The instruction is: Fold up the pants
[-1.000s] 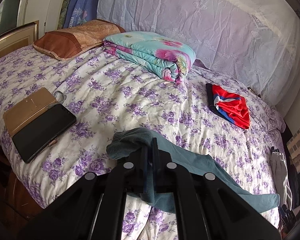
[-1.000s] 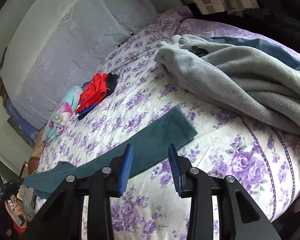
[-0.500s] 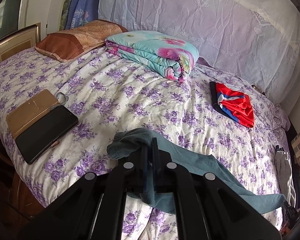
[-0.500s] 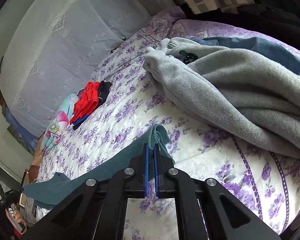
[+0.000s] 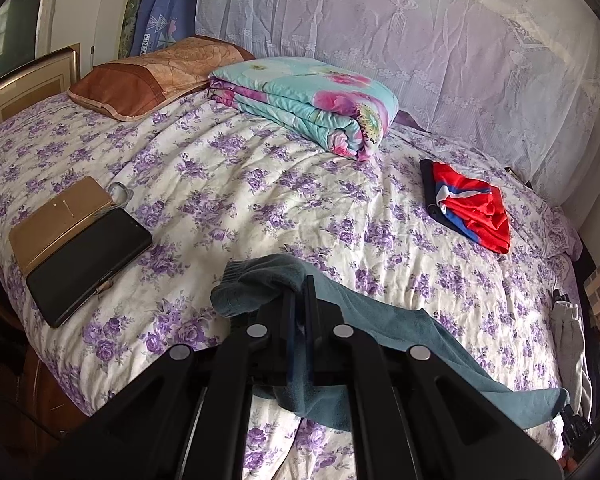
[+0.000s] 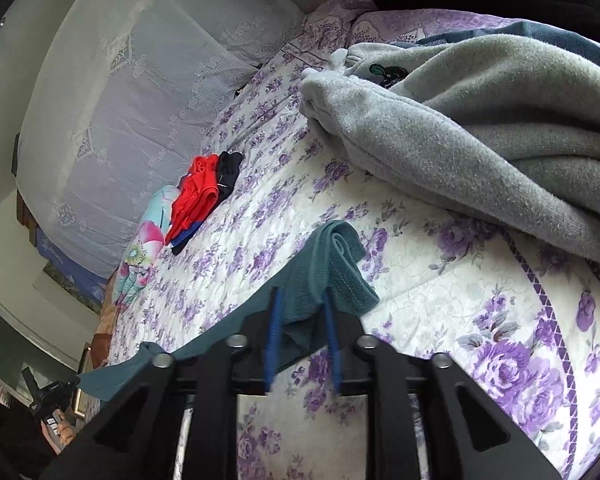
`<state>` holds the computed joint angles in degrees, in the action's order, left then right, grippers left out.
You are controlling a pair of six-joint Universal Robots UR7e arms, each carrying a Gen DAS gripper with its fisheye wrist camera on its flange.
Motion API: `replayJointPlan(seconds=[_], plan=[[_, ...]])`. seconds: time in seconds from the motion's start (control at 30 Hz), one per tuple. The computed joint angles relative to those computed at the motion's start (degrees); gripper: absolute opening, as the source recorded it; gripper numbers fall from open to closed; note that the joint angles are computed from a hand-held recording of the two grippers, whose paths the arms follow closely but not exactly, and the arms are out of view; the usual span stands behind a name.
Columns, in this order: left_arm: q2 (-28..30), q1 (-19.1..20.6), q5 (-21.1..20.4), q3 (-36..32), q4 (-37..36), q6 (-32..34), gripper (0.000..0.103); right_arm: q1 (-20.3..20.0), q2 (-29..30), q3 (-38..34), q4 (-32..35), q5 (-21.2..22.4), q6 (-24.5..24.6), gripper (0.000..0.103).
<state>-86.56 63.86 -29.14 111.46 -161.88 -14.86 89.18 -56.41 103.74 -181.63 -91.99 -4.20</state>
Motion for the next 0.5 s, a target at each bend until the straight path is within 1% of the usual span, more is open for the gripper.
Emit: replayJointPlan(seconds=[0.03,0.1,0.17,0.2,0.27,0.3,0.33,0.37,0.4,0.5], plan=[[0.02,0.00,0.13,-0.02,0.17,-0.14,0.003,0.21,0.13,0.06,-0.80,-0.57,-0.32,0.041],[-0.06,0.01,0.04,0.04,0.24,-0.23,0.003,0.32,0.32,-0.10,-0.44,-0.83,-0.75,0.041],[-0.20,-0.07,0.13,0.12,0.43,-0.42,0.003,0.24,0.58,-0.16,-0.33,-0.72,-0.57,0.033],[-0.08,-0.05,0.12,0.09,0.16,-0.14,0.003,0.27,0.78,-0.36,0.07,-0.92,-0.69,0.025],[0.03,-0.03,0.42,0.14,-0.08,0.37,0.003,0.55,1.43,-1.22,2.25,-2.12,-1.55,0.024],[0.14,-0.10,0.75,0.18,-0.19,0.62,0.003,0.91,1.88,-1.49,2.52,-3.58,-2.11,0.020],[0.23,-0.12,1.07,0.19,-0.35,0.86,0.003,1.20,2.21,-1.53,2.08,-4.39,-2.97,0.012],[0.48,-0.11,1.35,0.15,-0.65,1.06,0.003,1.40,2.35,-1.39,1.09,-4.57,-3.70,0.011],[0.63,-0.11,1.63,0.03,-0.59,0.97,0.003,1.65,2.28,-0.99,-0.80,-4.55,-4.38,0.007],[-0.07,-0.66,1.26,-0.15,-0.73,0.49,0.003,2.87,0.39,0.50,-6.72,-2.35,-6.71,0.006]])
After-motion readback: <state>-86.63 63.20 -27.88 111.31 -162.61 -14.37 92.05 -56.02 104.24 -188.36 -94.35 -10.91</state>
